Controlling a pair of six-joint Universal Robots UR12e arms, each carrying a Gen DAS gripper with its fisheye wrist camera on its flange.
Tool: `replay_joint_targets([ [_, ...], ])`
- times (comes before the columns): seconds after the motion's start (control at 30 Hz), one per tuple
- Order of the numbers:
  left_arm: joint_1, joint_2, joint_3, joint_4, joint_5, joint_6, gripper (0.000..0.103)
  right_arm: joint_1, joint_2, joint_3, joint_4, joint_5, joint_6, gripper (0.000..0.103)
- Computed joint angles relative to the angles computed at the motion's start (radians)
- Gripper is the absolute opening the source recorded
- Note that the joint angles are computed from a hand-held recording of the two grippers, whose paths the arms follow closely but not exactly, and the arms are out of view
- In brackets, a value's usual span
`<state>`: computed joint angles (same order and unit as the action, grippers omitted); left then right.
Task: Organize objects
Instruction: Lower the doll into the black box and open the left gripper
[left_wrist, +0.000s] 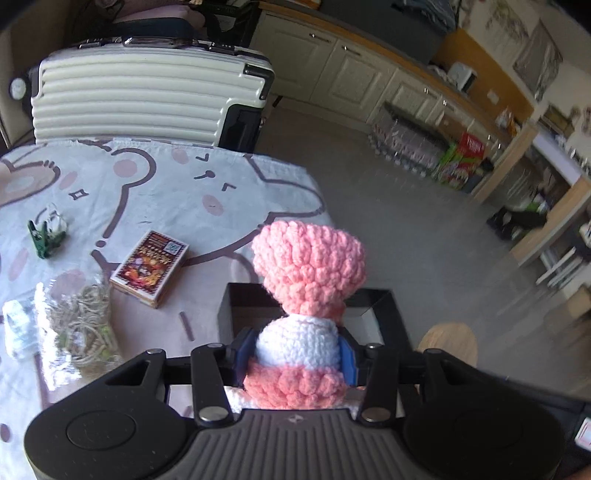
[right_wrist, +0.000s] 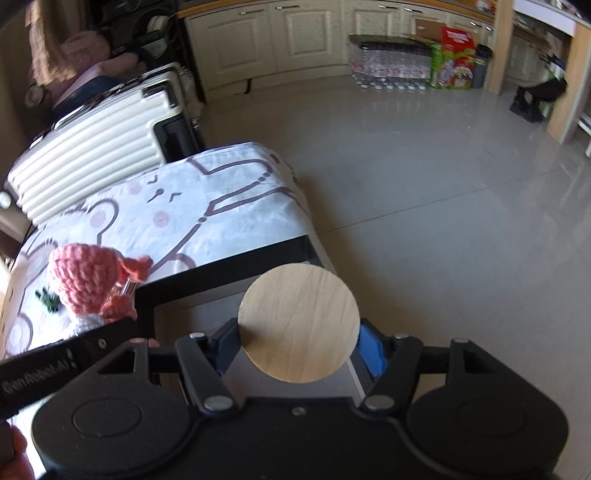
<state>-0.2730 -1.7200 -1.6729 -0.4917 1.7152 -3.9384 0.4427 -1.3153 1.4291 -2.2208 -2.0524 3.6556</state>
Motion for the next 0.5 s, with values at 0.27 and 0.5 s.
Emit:
replay_joint_targets([
  [0.27,0.003,-0.033,0.021,-0.023,-0.078,-0.018,0.048,-0.019,-0.005,0.015,-0.027,0.028,0.051,0.068],
  [0.5,0.015,-0.042,0.017,-0.062,-0.158,-0.027,0.048,-0.024,0.003,0.008,0.009,0.037,0.062,0.068],
])
